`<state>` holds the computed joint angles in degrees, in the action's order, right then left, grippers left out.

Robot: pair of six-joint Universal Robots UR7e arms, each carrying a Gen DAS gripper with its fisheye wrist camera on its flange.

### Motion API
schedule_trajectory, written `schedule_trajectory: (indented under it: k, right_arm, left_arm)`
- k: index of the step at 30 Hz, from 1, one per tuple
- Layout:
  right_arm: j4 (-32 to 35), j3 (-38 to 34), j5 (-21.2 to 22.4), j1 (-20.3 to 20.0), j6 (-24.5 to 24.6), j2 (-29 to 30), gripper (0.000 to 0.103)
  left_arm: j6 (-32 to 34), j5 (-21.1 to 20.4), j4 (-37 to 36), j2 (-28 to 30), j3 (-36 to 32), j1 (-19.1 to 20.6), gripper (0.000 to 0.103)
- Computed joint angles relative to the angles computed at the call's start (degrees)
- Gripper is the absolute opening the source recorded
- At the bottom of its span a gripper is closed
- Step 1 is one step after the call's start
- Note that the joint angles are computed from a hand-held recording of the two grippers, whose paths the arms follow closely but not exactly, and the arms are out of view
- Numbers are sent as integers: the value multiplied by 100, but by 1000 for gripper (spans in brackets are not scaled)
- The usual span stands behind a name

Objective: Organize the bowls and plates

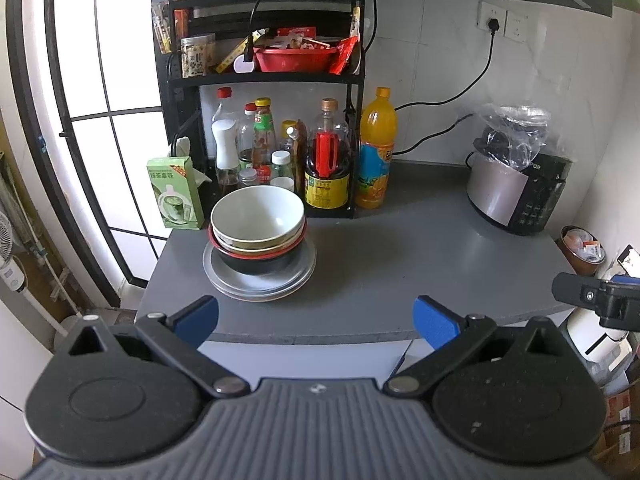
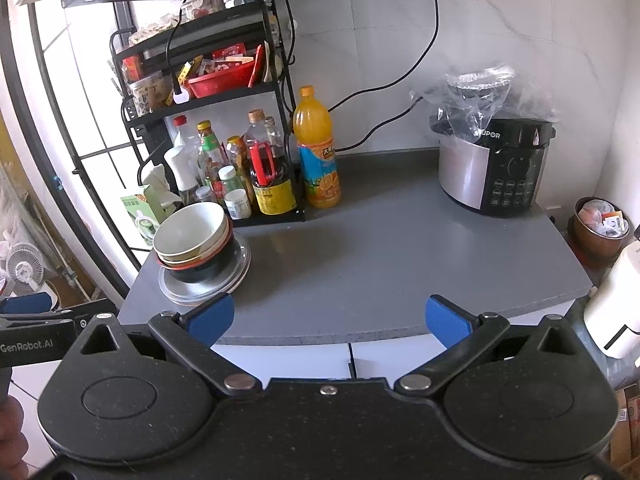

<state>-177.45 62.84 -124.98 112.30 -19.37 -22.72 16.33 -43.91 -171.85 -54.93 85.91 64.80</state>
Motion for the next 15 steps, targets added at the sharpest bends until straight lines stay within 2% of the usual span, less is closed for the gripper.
schedule_trajectory:
  k: [15]
  right_arm:
    - [-2, 36, 11, 8, 3, -22, 103]
  left_arm:
    - [6, 19, 20, -57, 29, -12, 103]
